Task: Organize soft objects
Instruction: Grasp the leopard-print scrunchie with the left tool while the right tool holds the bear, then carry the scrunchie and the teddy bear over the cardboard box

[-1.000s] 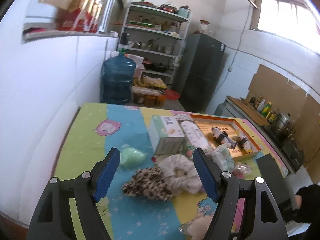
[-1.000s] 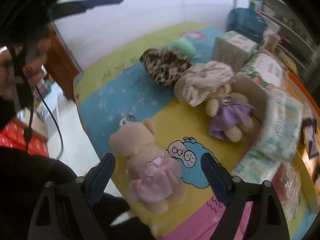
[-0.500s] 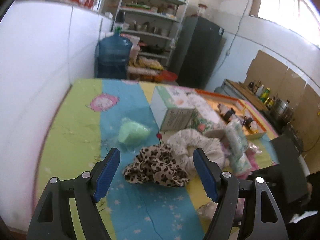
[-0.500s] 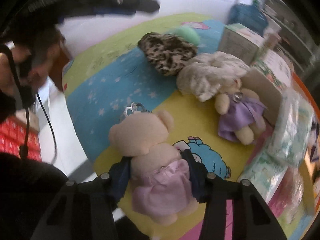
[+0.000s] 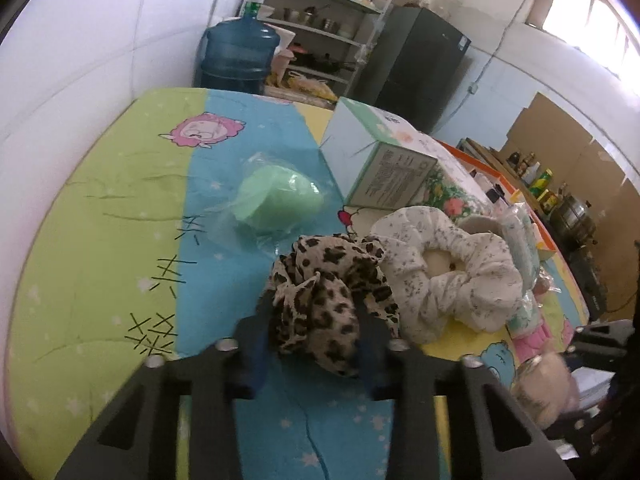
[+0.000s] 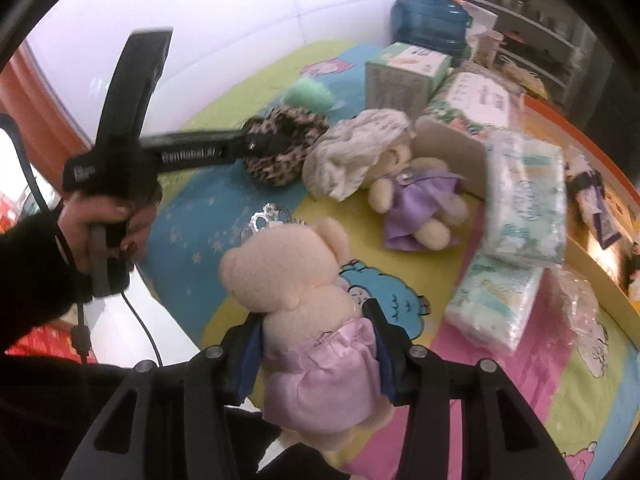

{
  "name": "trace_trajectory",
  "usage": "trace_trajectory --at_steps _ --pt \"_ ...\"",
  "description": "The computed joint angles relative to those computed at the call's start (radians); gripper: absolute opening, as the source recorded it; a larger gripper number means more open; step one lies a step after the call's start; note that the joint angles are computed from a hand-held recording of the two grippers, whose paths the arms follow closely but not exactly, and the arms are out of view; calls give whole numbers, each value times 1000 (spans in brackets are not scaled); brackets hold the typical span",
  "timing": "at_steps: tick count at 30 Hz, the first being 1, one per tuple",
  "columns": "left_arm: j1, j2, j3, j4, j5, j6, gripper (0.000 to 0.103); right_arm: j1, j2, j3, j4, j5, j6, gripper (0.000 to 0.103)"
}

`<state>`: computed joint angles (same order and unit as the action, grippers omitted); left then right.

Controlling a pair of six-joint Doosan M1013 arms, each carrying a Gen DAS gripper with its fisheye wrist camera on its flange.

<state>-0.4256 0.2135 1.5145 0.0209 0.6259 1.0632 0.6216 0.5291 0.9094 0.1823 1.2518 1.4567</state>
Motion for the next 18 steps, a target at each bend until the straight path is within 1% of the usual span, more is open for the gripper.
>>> trace_trajectory --at_steps 2,5,10,13,18 --pt "5 -3 7 -17 -13 10 17 3 -6 1 -8 -17 20 48" --pt "8 -13 23 -7 -32 -11 13 3 -16 3 -11 -49 42 48" --pt "3 -45 49 36 -69 -55 11 17 -14 -5 -26 -77 82 48" --pt "0 -65 57 57 -92 -75 11 16 -13 -13 -29 -90 101 48" --pt "-6 -89 48 89 -116 -80 11 23 -32 5 -54 -145 154 48"
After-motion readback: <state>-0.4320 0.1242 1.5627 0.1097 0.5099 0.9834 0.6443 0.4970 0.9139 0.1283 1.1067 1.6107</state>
